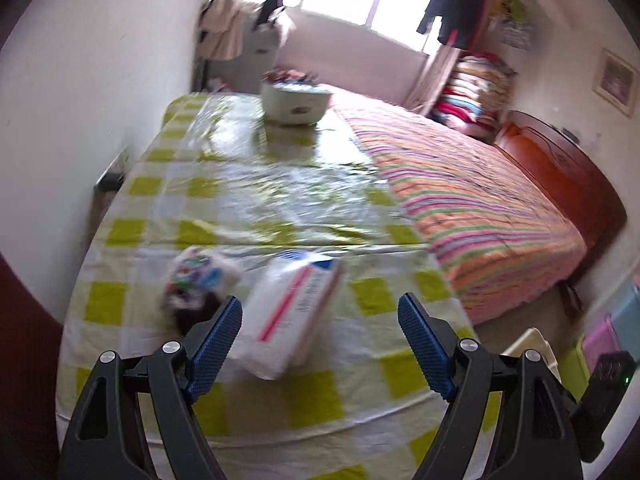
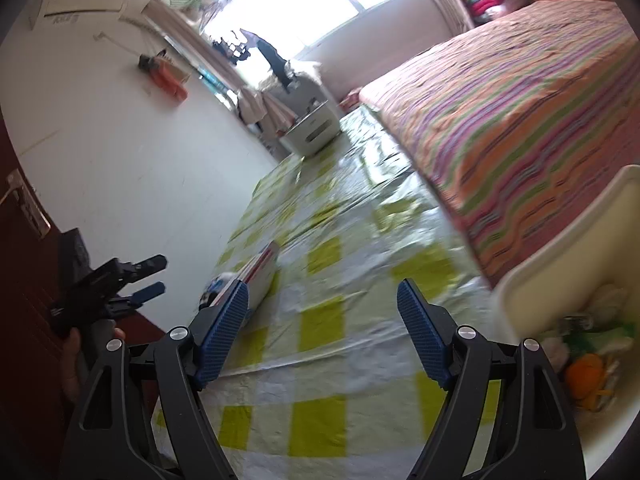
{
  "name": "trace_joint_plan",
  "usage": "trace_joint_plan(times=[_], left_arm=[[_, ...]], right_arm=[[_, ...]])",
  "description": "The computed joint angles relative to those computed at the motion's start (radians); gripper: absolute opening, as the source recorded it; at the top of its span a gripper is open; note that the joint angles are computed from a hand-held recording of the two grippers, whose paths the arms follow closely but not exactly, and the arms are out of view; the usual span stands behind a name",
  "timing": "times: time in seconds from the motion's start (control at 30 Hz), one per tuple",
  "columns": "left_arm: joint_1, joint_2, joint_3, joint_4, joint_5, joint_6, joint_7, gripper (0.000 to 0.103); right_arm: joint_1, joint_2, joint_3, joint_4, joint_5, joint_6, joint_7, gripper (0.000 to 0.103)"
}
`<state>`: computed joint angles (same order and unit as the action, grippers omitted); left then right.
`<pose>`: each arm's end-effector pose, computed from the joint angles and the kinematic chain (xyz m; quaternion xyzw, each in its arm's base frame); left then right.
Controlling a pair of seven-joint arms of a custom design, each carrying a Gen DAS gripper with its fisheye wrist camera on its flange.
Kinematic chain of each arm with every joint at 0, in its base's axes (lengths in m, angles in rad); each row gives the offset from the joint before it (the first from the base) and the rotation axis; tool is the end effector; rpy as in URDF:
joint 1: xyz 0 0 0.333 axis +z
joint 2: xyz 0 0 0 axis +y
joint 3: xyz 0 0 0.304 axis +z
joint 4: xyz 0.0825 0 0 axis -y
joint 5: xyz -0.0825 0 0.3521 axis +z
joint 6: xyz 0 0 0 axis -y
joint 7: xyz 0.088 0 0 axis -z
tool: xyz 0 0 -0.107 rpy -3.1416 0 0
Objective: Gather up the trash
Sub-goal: 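Move both open tools back over the table items, then grasp the white medicine box with the right tool while the left grasps the fluffy toy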
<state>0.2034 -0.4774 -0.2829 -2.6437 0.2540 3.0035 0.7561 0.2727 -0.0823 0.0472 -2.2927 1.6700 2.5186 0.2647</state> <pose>0.4088 -0.0593 0.4931 -0.7789 0.4767 -0.3210 0.2510 0.4768 0.1487 0.4155 -0.6785 0.5099 0.0498 0.5265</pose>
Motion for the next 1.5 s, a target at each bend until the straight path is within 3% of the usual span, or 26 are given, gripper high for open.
trace_joint_plan(times=[0.1,0.17,0.23,0.33,0.47,0.57,0.73,0.83,1.17,1.27,1.5], left_arm=[[-0.023,0.010,0.086,-0.035,-0.045,0.015,0.037,0.078],[-0.007,0.028,0.113,-0.044,-0.071,0.033,0.047,0.078],[-0.003,0.059,0.142,-0.045,-0.098,0.061,0.068,0.078],[0.016,0.096,0.148,-0.037,-0.129,0.056,0.078,0.078],[-0.008,0.141,0.191,-0.030,-0.176,0.060,0.126,0.078],[0.051,0.158,0.148,-0.019,-0.157,0.047,0.102,0.078],[0.058,0.179,0.152,-0.009,-0.150,0.039,0.096,0.078],[0.101,0.192,0.118,0.010,-0.100,0.022,0.066,0.078],[0.079,0.259,0.157,0.068,-0.062,-0.018,0.049,0.078],[0.033,0.283,0.194,0.086,-0.098,-0.032,0.087,0.078],[0.012,0.331,0.204,0.137,-0.078,-0.088,0.099,0.078]], right_arm=[[0.022,0.036,0.024,0.041,-0.048,0.022,0.029,0.076],[0.036,0.063,0.036,0.072,-0.078,0.034,0.055,0.077],[0.045,0.105,0.045,0.124,-0.138,0.002,0.119,0.082],[0.045,0.185,0.056,0.206,-0.194,-0.065,0.212,0.082],[0.034,0.287,0.083,0.325,-0.268,-0.150,0.322,0.082],[0.040,0.348,0.109,0.402,-0.337,-0.124,0.386,0.082],[0.053,0.436,0.155,0.508,-0.463,-0.081,0.477,0.082],[0.061,0.477,0.177,0.566,-0.528,-0.057,0.534,0.084],[0.054,0.614,0.233,0.720,-0.675,-0.029,0.674,0.084],[0.049,0.625,0.249,0.733,-0.703,-0.025,0.693,0.084],[0.056,0.637,0.268,0.758,-0.769,-0.021,0.717,0.084]])
